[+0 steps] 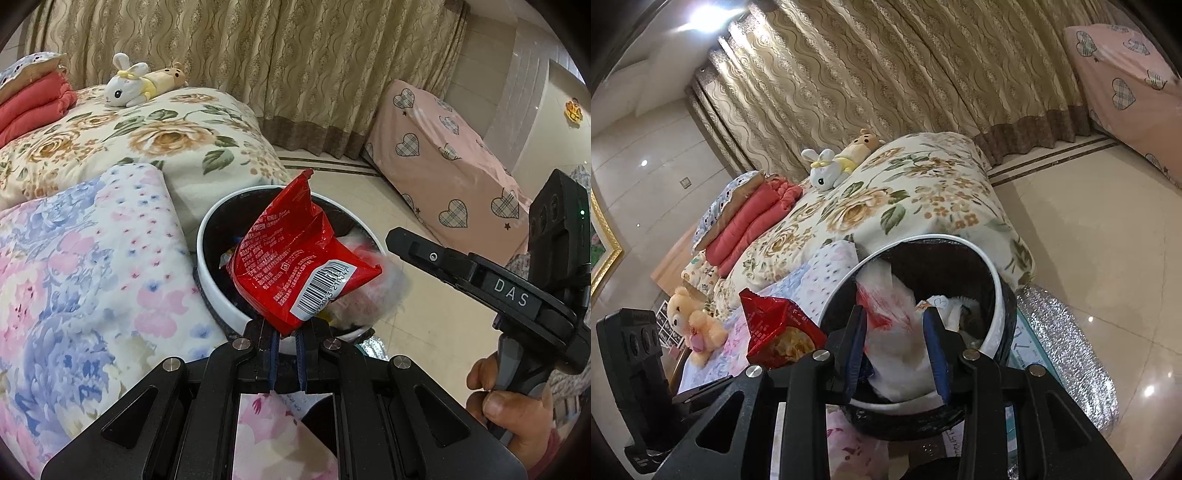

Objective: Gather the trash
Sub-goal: 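Carry the red wrapper and white tissue over the trash bin, then open both tools to drop the red wrapper and tissue into the bin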

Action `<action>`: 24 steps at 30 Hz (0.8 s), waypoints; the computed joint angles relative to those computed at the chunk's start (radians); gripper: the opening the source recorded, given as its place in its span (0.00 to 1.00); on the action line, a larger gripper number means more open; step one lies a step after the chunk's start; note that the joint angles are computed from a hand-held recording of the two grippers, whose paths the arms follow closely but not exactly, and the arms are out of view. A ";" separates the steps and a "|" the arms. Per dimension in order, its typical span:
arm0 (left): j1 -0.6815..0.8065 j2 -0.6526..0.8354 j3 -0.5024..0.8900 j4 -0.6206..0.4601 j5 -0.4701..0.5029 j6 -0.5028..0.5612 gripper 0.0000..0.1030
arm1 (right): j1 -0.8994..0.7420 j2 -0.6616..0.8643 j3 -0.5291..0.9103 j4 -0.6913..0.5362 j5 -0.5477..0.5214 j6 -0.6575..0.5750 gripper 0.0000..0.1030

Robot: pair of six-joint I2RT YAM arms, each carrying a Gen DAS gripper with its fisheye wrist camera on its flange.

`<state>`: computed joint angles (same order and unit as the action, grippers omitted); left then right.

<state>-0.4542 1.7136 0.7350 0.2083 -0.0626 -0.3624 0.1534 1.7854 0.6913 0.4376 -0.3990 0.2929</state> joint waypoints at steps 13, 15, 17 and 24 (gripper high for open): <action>0.009 0.053 0.061 -0.019 0.000 0.010 0.07 | -0.002 0.055 0.047 -0.020 0.002 -0.020 0.30; 0.010 0.058 0.070 -0.022 0.002 0.012 0.07 | -0.005 0.057 0.046 -0.016 0.000 -0.018 0.30; 0.011 0.063 0.080 -0.025 0.004 0.013 0.07 | -0.005 0.053 0.042 -0.012 0.002 -0.015 0.30; 0.007 0.101 0.124 -0.046 0.013 0.014 0.07 | -0.015 0.045 0.036 -0.005 0.000 -0.007 0.33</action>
<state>-0.4468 1.8150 0.8594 0.1627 -0.0497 -0.3486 0.1389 1.8302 0.7270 0.4322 -0.3991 0.2862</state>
